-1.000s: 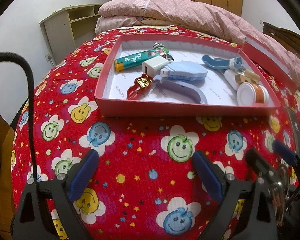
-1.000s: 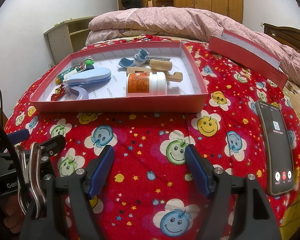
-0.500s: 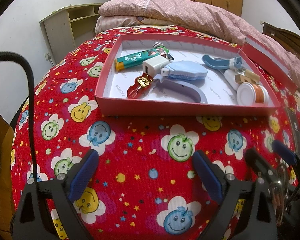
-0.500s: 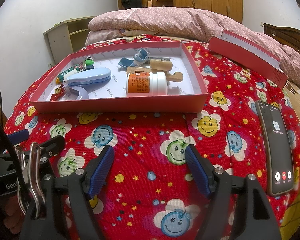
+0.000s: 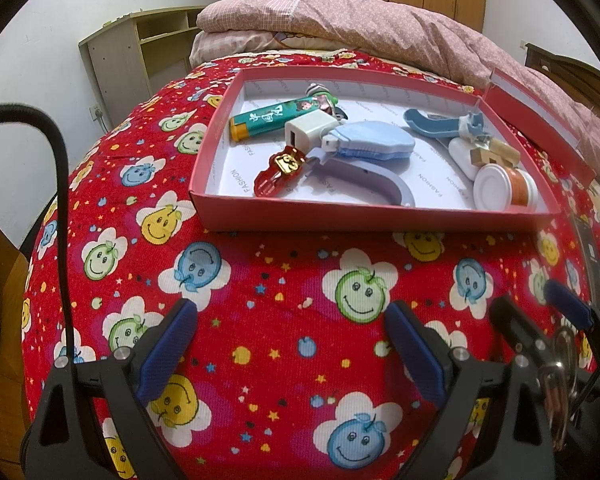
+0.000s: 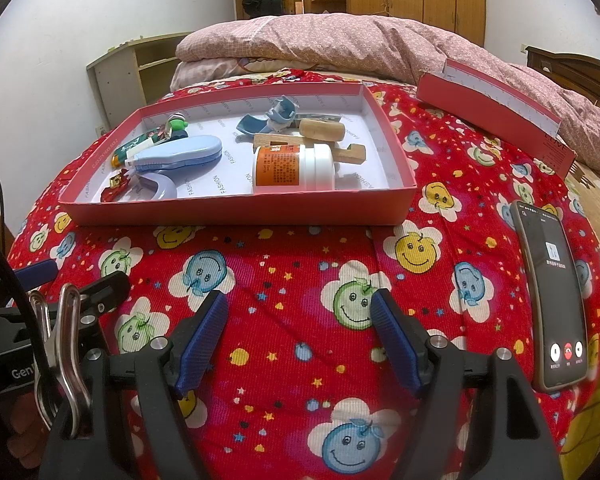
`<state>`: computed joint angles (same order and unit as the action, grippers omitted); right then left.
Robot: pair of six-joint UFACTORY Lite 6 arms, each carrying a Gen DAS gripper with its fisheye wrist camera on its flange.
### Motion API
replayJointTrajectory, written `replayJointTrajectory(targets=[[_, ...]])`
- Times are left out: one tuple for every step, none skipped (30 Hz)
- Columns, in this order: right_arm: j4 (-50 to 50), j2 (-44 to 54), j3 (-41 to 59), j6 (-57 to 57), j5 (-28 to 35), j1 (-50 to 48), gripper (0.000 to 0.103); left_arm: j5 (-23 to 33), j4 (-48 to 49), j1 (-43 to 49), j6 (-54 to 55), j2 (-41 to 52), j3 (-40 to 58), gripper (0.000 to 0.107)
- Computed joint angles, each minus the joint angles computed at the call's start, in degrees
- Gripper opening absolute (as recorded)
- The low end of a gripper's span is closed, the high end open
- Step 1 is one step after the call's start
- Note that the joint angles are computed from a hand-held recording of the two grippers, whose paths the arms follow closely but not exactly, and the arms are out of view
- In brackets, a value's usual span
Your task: Organize rigid objects
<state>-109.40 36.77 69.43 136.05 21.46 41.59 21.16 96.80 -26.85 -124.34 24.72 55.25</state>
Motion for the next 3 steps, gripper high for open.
replayJointTrajectory(targets=[[-0.08, -0.01, -0.05, 0.08, 0.02, 0.00, 0.076, 0.03, 0.61, -0.04, -0.66, 0.15, -0.08, 0.097], [-0.08, -0.01, -0.05, 0.08, 0.02, 0.00, 0.076, 0.06, 0.55, -0.07, -0.65, 0.17, -0.05, 0.097], [-0.04, 0.00, -0.02, 0.03, 0.02, 0.00, 0.076, 0.06, 0.55, -0.07, -0.65, 0.17, -0.05, 0.097]])
